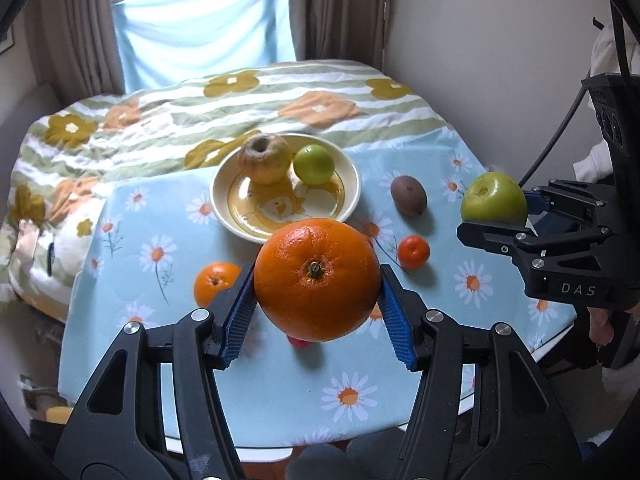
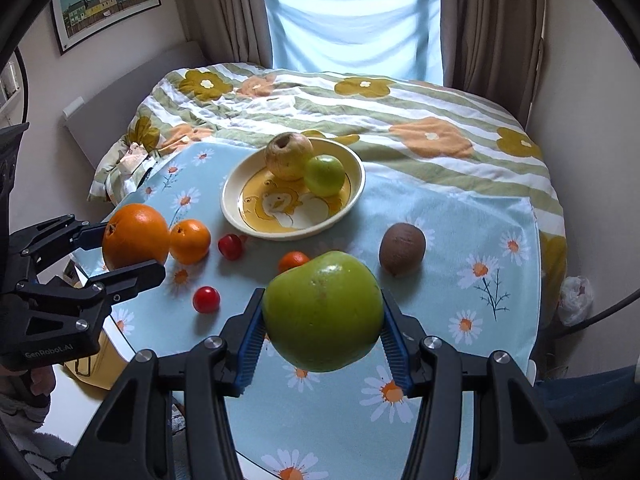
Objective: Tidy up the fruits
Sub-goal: 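Carry the orange and green apple over the bowl with both grippers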
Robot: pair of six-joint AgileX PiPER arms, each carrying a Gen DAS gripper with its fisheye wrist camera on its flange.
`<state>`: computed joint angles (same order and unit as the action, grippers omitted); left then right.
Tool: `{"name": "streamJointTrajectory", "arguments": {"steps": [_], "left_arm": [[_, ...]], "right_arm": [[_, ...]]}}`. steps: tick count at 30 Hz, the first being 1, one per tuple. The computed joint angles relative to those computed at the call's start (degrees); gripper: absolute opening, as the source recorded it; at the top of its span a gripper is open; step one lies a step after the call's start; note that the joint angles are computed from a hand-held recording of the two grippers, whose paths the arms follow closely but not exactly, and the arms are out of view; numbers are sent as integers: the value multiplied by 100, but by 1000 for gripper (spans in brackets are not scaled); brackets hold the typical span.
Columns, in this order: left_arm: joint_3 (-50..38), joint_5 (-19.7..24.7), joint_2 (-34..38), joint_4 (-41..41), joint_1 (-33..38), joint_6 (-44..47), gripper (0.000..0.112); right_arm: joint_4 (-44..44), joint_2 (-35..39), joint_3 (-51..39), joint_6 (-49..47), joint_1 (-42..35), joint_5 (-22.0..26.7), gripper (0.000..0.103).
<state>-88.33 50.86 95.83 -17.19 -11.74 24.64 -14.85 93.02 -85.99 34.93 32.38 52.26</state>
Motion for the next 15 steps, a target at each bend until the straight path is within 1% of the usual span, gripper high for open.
{"name": "streamJointTrajectory", "arguments": {"steps": [4,8,11,15], "left_arm": [[-666,236,343,-80,189,80,63],[-1425,525,835,-255,415,315,63],[-2166,848,1354,-330,527,450,63],[-3426,1433,2260,-430,691,549,63]], "right_arm": [[-15,373,-714,-113,-15,245,49],[-30,770,-1423,-100,-23,492,49],[-64,1122,-1998,-30,-29,725,49],[-53,1678,-2808,88,-58,1070,49]]}}
